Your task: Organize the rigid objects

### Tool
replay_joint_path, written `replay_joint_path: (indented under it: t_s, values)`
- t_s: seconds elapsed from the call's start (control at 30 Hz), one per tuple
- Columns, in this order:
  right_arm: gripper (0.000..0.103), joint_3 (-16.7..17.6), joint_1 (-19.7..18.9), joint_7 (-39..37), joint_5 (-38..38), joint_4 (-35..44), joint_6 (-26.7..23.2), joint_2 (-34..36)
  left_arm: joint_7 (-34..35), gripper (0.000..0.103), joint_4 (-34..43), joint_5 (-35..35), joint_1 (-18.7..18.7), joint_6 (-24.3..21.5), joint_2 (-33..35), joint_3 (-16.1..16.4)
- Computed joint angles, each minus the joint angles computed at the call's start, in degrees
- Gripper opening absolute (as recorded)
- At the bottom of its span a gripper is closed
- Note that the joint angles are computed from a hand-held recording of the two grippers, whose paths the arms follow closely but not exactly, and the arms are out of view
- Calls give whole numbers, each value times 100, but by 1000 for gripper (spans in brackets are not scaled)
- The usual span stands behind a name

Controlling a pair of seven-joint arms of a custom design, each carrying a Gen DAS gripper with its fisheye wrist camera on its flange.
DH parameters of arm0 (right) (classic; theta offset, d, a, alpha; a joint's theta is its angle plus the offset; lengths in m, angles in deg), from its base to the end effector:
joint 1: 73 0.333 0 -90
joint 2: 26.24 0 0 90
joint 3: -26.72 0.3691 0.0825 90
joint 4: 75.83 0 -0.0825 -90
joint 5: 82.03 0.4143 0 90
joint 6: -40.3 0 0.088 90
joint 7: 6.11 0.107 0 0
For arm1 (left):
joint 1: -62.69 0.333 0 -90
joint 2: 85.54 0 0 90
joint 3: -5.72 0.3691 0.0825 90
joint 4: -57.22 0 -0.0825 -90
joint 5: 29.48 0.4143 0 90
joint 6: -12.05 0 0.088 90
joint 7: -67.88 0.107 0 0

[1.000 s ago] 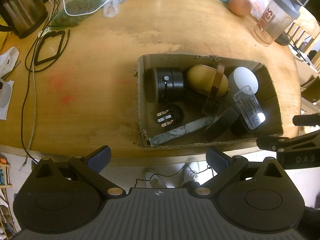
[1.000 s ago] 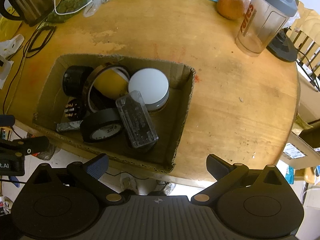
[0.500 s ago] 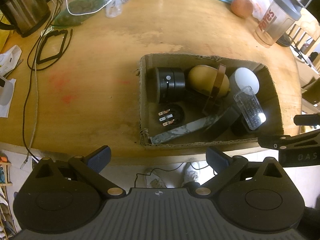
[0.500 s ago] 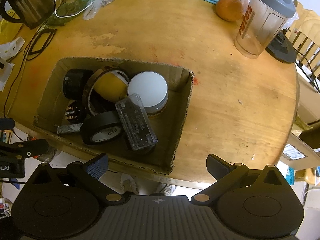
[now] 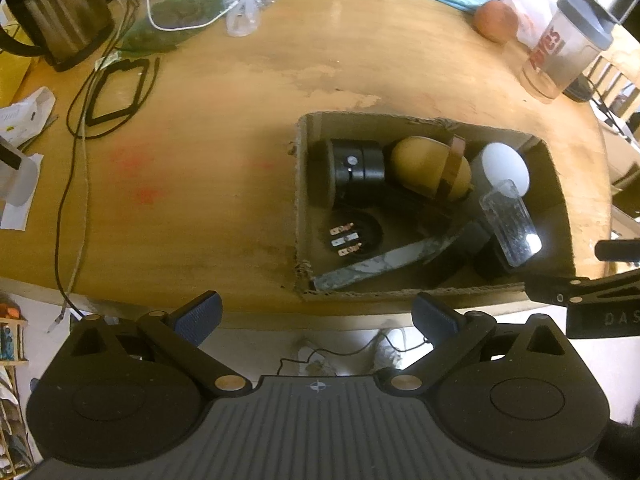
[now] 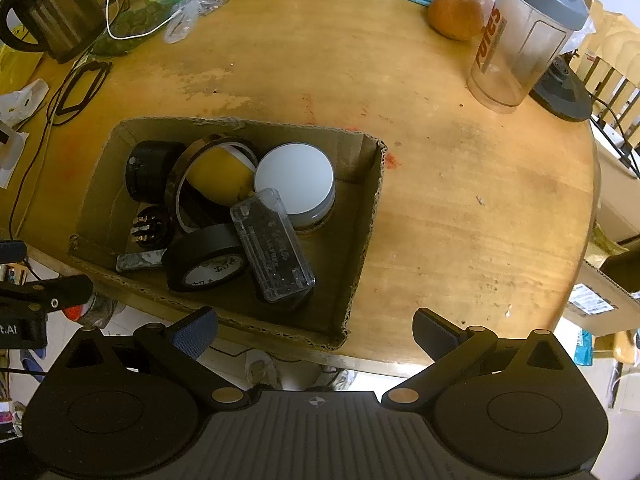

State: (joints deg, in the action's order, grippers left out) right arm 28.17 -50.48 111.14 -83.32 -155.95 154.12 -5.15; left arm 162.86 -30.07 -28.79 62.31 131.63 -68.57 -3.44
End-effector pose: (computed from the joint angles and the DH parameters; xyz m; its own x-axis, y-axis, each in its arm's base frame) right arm 0.6794 0.2969 0.5629 -0.0440 -0.9951 -0.0885 -0.9779 0.0610 -0.2001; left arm 0.7134 -0.1035 0.5622 -0.2438 -0.9698 0.0114 -0.9347 0.2318 -0.2696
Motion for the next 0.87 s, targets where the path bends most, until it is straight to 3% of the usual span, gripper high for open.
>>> replay_joint_path:
  t_s: [0.67, 0.87]
  values:
    - [103, -65, -32, 117, -45, 70, 106, 61, -175, 103, 435, 32, 8, -288, 272, 16]
    - [103, -178, -141, 377, -144, -62, 300, -12, -435, 103, 706, 104, 37, -115, 467, 71]
